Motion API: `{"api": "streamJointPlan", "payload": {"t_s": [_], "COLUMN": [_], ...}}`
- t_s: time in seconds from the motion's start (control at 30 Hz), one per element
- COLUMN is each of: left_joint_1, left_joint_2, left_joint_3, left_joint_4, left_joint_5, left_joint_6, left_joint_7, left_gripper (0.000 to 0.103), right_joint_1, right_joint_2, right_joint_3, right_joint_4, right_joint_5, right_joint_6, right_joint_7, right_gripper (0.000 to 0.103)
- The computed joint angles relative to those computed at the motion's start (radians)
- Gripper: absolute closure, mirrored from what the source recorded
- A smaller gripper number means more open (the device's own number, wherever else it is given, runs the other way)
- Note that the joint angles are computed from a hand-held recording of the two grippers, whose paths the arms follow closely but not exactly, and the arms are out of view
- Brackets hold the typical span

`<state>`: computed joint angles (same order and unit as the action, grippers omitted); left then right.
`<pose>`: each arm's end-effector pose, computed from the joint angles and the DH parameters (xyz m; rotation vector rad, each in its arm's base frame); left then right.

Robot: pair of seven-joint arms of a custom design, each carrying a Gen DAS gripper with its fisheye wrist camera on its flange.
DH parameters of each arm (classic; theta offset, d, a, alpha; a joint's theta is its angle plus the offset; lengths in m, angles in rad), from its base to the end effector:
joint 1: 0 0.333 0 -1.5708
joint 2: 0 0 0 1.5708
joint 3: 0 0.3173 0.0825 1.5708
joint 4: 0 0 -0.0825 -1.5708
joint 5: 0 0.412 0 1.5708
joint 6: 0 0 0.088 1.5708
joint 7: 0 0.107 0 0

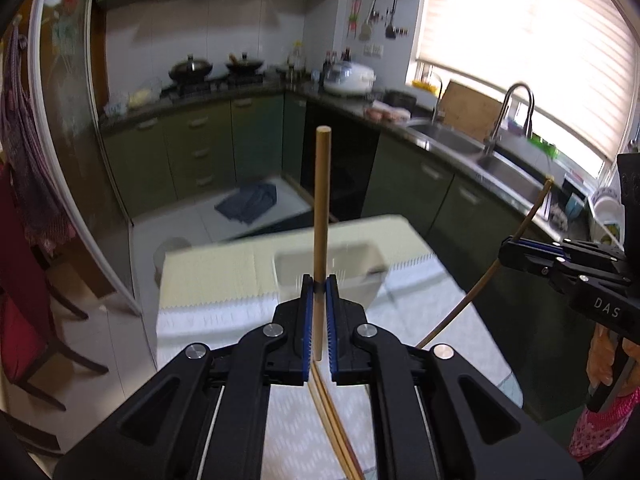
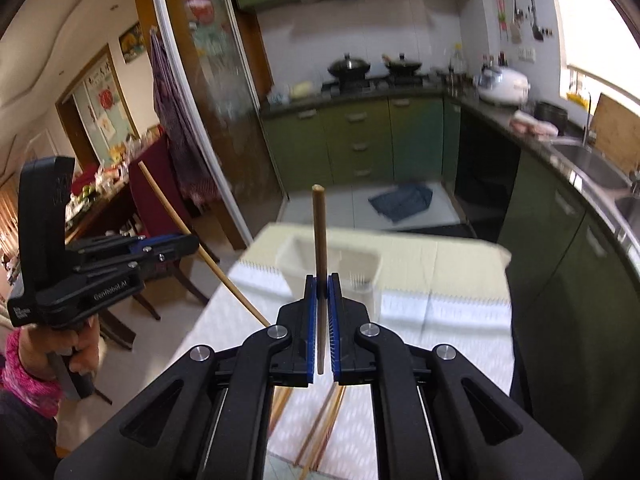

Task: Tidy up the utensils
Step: 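Lift both chopsticks upright and drop them into the white holder, opening both grippers, then grasp another wooden chopstick with the left gripper while the right grasps one too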

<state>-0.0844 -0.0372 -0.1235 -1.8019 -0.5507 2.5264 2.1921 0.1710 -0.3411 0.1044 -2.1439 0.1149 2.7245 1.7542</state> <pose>0.6154 -0.1258 0.6364 -1.3055 2.2087 -1.0905 0.5095 0.1477 0.6494 -1.6257 1.5914 -0.5363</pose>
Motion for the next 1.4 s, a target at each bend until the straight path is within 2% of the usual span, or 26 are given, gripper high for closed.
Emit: {"api": "streamJointPlan", "payload": {"t_s": [0.1,0.23,0.3,0.37,0.6,0.8,0.83,0.93,1.13,1.23,1.27,1.4], "left_joint_1": [-0.001,0.000,-0.002,-0.003,0.007,0.025,0.024,0.034,0.049,0.064,0.066,0.061], "left_joint_2": [0.028,0.081,0.114,0.153,0.312,0.372,0.376,0.376,0.329,0.273,0.248,0.167], "left_joint_3": [-0.004,-0.029,-0.045,-0.059,-0.092,-0.117,-0.118,-0.127,-0.141,-0.145,-0.140,-0.105], "left_joint_4": [0.063,0.136,0.162,0.193,0.295,0.330,0.331,0.321,0.263,0.197,0.164,0.035], "left_joint_5": [-0.030,-0.051,-0.020,0.034,0.238,0.330,0.346,0.356,0.335,0.289,0.276,0.254], "left_joint_6": [0.015,0.090,0.141,0.157,0.130,0.075,0.066,0.058,0.067,0.069,0.068,0.004], "left_joint_7": [-0.002,0.002,-0.016,-0.053,-0.220,-0.274,-0.280,-0.283,-0.264,-0.228,-0.220,-0.223], "left_gripper": [0.097,0.097,0.097,0.097,0.097,0.096,0.095,0.079,0.078,0.078,0.076,0.072], "right_joint_1": [-0.024,-0.050,-0.068,-0.065,0.007,0.041,0.045,0.049,0.052,0.047,0.043,0.021], "right_joint_2": [0.034,0.118,0.170,0.227,0.409,0.471,0.472,0.470,0.409,0.318,0.281,0.147], "right_joint_3": [0.007,0.011,0.022,0.017,-0.056,-0.087,-0.091,-0.095,-0.095,-0.082,-0.077,-0.045], "right_joint_4": [0.069,0.185,0.246,0.304,0.427,0.429,0.418,0.400,0.328,0.229,0.186,0.011], "right_joint_5": [-0.030,-0.091,-0.167,-0.221,-0.237,-0.174,-0.169,-0.137,-0.118,-0.096,-0.106,-0.108], "right_joint_6": [0.014,0.031,0.035,0.021,-0.021,-0.031,-0.027,-0.021,0.014,0.059,0.071,0.064], "right_joint_7": [0.028,0.075,0.132,0.177,0.204,0.143,0.141,0.116,0.102,0.080,0.086,0.085], "right_gripper": [0.097,0.097,0.097,0.097,0.097,0.096,0.096,0.095,0.095,0.089,0.083,0.082]}}
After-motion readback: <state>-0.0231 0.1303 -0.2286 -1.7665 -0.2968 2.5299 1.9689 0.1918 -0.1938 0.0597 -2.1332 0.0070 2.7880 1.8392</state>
